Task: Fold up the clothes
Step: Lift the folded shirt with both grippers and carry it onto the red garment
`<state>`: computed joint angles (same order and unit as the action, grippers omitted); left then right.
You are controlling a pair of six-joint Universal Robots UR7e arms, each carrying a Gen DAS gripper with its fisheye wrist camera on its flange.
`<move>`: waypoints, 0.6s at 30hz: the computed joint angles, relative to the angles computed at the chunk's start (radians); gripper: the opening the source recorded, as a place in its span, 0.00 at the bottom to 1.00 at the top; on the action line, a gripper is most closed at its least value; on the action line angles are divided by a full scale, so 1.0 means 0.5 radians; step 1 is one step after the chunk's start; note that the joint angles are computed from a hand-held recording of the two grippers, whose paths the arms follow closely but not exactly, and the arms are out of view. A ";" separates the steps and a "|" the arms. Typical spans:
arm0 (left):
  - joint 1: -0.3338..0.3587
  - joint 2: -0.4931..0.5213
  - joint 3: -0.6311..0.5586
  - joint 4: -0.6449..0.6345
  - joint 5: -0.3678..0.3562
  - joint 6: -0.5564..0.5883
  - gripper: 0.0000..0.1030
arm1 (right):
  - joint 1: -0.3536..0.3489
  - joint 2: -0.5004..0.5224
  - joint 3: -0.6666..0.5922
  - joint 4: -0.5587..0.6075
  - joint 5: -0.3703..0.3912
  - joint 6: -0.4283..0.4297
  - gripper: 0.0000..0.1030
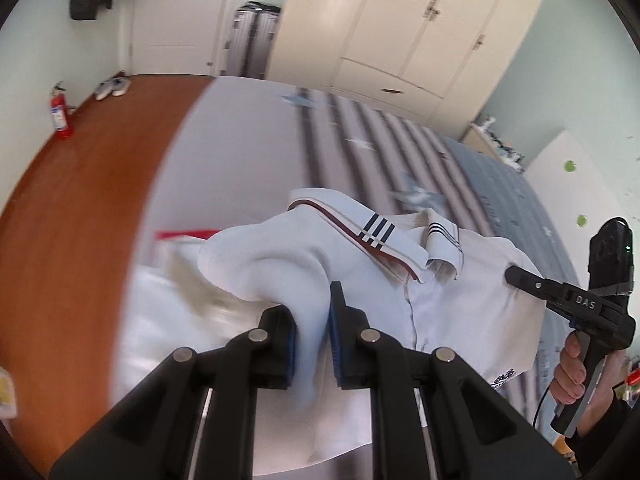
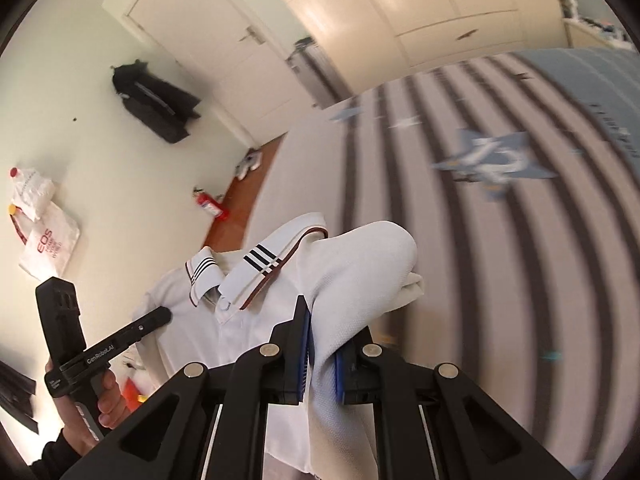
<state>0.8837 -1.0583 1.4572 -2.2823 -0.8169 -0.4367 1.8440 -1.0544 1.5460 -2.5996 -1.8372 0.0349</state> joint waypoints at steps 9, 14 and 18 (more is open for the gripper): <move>0.271 -0.165 0.061 0.116 -0.060 0.107 0.11 | 0.083 0.496 -0.290 0.025 0.003 0.157 0.07; 0.338 -0.181 0.133 0.053 -0.102 0.131 0.11 | 0.063 0.576 -0.325 0.042 -0.041 0.142 0.07; 0.398 -0.140 0.154 0.136 -0.092 0.081 0.12 | 0.039 0.621 -0.356 0.096 -0.097 0.117 0.08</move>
